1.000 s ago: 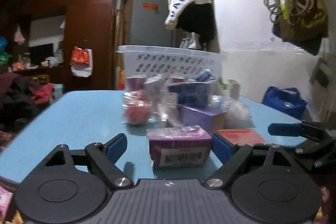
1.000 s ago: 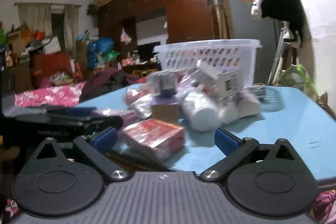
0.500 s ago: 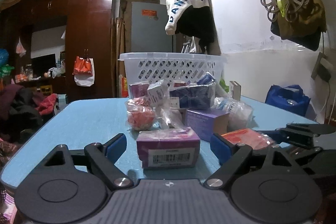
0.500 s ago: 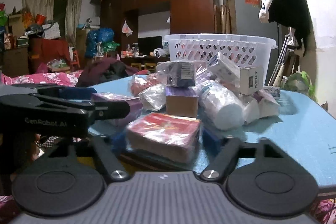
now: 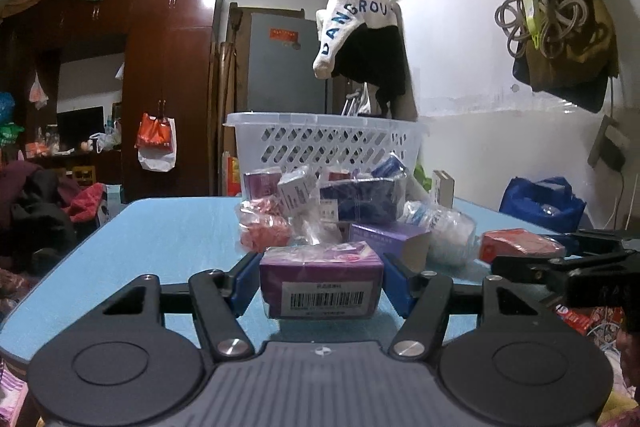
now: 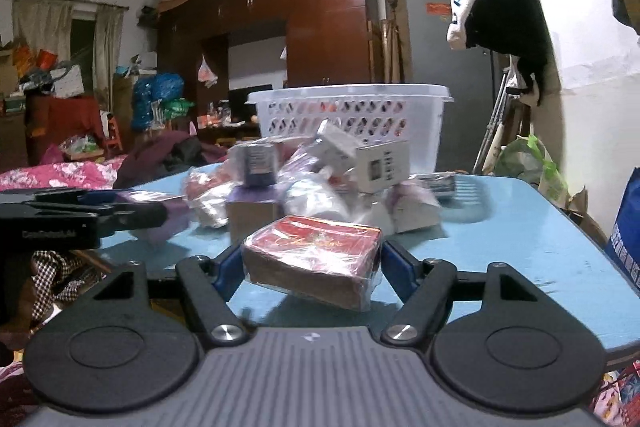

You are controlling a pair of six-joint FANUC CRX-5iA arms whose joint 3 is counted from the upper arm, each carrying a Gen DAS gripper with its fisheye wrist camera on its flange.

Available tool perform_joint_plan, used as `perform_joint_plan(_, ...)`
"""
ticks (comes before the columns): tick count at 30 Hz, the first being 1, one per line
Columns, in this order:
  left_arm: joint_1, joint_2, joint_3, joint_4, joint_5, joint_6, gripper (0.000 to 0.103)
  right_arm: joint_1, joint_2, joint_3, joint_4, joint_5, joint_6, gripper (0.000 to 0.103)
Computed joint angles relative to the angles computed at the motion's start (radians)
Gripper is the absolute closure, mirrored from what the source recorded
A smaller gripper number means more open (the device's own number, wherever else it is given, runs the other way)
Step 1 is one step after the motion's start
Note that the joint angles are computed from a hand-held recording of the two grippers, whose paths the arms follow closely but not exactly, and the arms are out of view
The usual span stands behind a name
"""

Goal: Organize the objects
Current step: 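Grasp the red box with the right gripper while the left grasps the pink barcode box, then carry both boxes over the white basket and release them inside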

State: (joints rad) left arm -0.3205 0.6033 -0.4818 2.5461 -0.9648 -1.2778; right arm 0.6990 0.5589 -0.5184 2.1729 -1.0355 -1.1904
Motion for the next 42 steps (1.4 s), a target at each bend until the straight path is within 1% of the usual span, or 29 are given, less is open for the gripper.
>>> perform_joint_plan(2, 0.004, 0.001, 0.002, 0.000, -0.011, 0.006, 0.036, -0.016, -0.019, -0.025, 0.036, -0.004, -0.047, 0.028)
perform_joint_plan(6, 0.022, -0.001, 0.014, -0.036, -0.020, 0.057, 0.036, -0.053, -0.061, -0.069, 0.094, -0.013, -0.110, 0.029)
perform_joint_plan(10, 0.047, -0.017, 0.065, -0.118, -0.041, 0.144, 0.036, -0.125, -0.123, -0.069, 0.181, 0.024, -0.079, 0.029)
perform_joint_plan(12, 0.045, -0.025, 0.125, -0.146, -0.035, 0.180, 0.036, -0.191, -0.160, -0.030, 0.269, 0.091, -0.056, 0.029)
perform_joint_plan(13, 0.039, -0.027, 0.167, -0.156, -0.014, 0.209, 0.036, -0.221, -0.171, 0.000, 0.312, 0.125, -0.047, 0.029)
perform_joint_plan(14, 0.035, -0.024, 0.221, -0.186, 0.016, 0.267, 0.036, -0.254, -0.177, 0.047, 0.350, 0.167, -0.020, 0.029)
perform_joint_plan(16, 0.027, 0.004, 0.349, -0.258, 0.076, 0.386, 0.036, -0.295, -0.165, 0.142, 0.377, 0.233, 0.071, 0.029)
perform_joint_plan(17, 0.012, 0.018, 0.403, -0.262, 0.119, 0.411, 0.036, -0.311, -0.147, 0.205, 0.361, 0.278, 0.149, 0.029)
perform_joint_plan(18, -0.007, 0.039, 0.474, -0.268, 0.183, 0.440, 0.036, -0.320, -0.128, 0.258, 0.321, 0.325, 0.221, 0.029)
perform_joint_plan(19, -0.016, 0.066, 0.545, -0.316, 0.250, 0.497, 0.036, -0.321, -0.105, 0.308, 0.253, 0.368, 0.305, 0.029)
perform_joint_plan(20, -0.020, 0.098, 0.610, -0.376, 0.304, 0.580, 0.036, -0.317, -0.079, 0.353, 0.168, 0.391, 0.387, 0.029)
perform_joint_plan(21, -0.018, 0.131, 0.670, -0.449, 0.343, 0.677, 0.036, -0.324, -0.053, 0.399, 0.105, 0.430, 0.433, 0.029)
perform_joint_plan(23, -0.016, 0.192, 0.765, -0.569, 0.404, 0.825, 0.036, -0.349, -0.023, 0.450, 0.083, 0.501, 0.437, 0.029)
perform_joint_plan(25, -0.027, 0.232, 0.818, -0.585, 0.450, 0.853, 0.035, -0.351, 0.008, 0.481, 0.038, 0.512, 0.477, 0.028)
perform_joint_plan(26, -0.021, 0.256, 0.852, -0.636, 0.457, 0.912, 0.034, -0.351, 0.023, 0.498, 0.014, 0.526, 0.499, 0.026)
perform_joint_plan(27, -0.002, 0.281, 0.889, -0.733, 0.446, 1.022, 0.031, -0.349, 0.029, 0.503, -0.005, 0.536, 0.512, 0.015)
perform_joint_plan(28, 0.013, 0.302, 0.916, -0.793, 0.421, 1.098, 0.023, -0.345, 0.033, 0.503, -0.030, 0.536, 0.522, 0.009)
perform_joint_plan(29, 0.019, 0.308, 0.919, -0.808, 0.413, 1.121, 0.016, -0.334, 0.036, 0.498, -0.050, 0.513, 0.528, 0.000)
perform_joint_plan(30, 0.016, 0.295, 0.897, -0.786, 0.420, 1.092, 0.015, -0.327, 0.031, 0.483, -0.054, 0.488, 0.528, 0.000)
perform_joint_plan(31, 0.009, 0.269, 0.853, -0.723, 0.424, 1.011, 0.015, -0.323, 0.017, 0.456, -0.039, 0.466, 0.515, 0.000)
perform_joint_plan(32, -0.006, 0.234, 0.790, -0.611, 0.425, 0.880, 0.015, -0.320, 0.000, 0.427, -0.013, 0.442, 0.479, 0.000)
perform_joint_plan(33, -0.013, 0.203, 0.736, -0.524, 0.414, 0.782, 0.015, -0.320, -0.029, 0.384, 0.033, 0.419, 0.406, 0.000)
perform_joint_plan(35, -0.011, 0.145, 0.625, -0.395, 0.344, 0.620, 0.015, -0.328, -0.078, 0.305, 0.135, 0.412, 0.235, 0.000)
perform_joint_plan(36, -0.004, 0.118, 0.567, -0.361, 0.309, 0.573, 0.015, -0.330, -0.101, 0.271, 0.155, 0.422, 0.176, 0.000)
perform_joint_plan(37, 0.005, 0.096, 0.513, -0.338, 0.275, 0.539, 0.015, -0.319, -0.114, 0.242, 0.137, 0.431, 0.154, 0.000)
perform_joint_plan(39, 0.019, 0.059, 0.412, -0.299, 0.224, 0.456, 0.015, -0.270, -0.129, 0.178, 0.030, 0.418, 0.191, 0.000)
perform_joint_plan(40, 0.022, 0.046, 0.370, -0.264, 0.204, 0.414, 0.015, -0.241, -0.127, 0.147, 0.006, 0.383, 0.189, 0.000)
perform_joint_plan(41, 0.022, 0.034, 0.329, -0.231, 0.196, 0.382, 0.015, -0.226, -0.127, 0.123, 0.009, 0.364, 0.185, 0.000)
perform_joint_plan(42, 0.023, 0.026, 0.304, -0.226, 0.205, 0.372, 0.015, -0.217, -0.124, 0.098, 0.046, 0.347, 0.155, 0.000)
